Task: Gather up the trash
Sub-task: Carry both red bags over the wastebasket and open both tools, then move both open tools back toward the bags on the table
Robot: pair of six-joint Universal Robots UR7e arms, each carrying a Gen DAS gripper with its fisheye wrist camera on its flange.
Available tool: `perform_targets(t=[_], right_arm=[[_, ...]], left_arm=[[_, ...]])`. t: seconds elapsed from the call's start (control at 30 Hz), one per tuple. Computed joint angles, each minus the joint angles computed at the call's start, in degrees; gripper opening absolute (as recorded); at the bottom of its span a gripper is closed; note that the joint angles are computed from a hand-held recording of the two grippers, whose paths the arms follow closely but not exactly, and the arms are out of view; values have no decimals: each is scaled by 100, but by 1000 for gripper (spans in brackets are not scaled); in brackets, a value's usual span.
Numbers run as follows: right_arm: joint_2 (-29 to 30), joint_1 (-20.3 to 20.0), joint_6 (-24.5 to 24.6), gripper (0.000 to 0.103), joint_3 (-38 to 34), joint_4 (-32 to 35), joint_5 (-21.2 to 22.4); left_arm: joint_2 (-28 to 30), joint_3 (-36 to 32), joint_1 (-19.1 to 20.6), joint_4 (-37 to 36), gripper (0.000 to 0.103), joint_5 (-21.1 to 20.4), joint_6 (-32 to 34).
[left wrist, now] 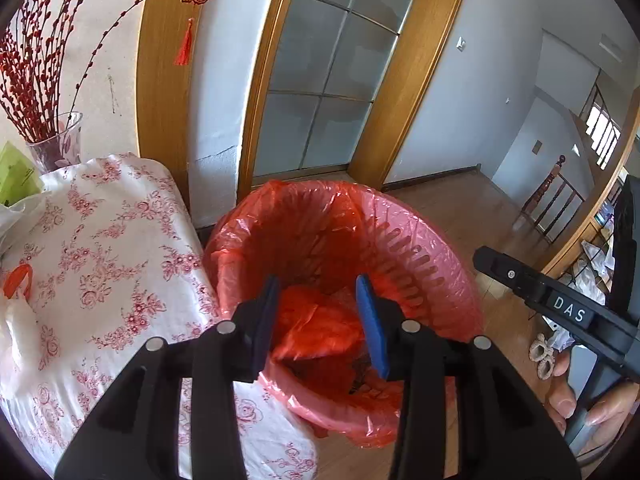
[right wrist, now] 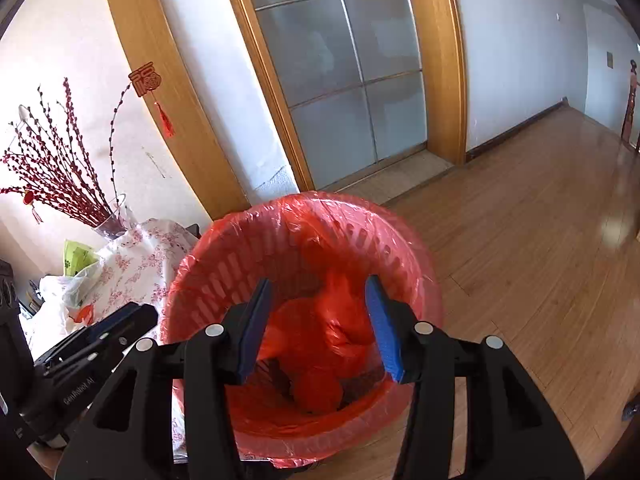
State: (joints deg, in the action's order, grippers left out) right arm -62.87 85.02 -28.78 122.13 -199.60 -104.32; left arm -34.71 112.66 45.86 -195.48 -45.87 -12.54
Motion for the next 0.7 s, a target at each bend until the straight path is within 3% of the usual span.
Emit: perform_targets(t=[0.17,0.33,0.5,0.7], right_arm=[[68,1,-176,52,105,-369,-173],[260,144,-641,58,212,-903,-250],[366,268,-789,58,293,-943,-63],[696,537,-924,58,319,-854,100]], left_arm=[[-105,400,-174,-521,52,607,34],[-350,921,-386,-961,55,1287,1],[-612,1496,-596,-1326,56,2115,-116],[-1061,2329,-830,-1367,57,3114,-702]])
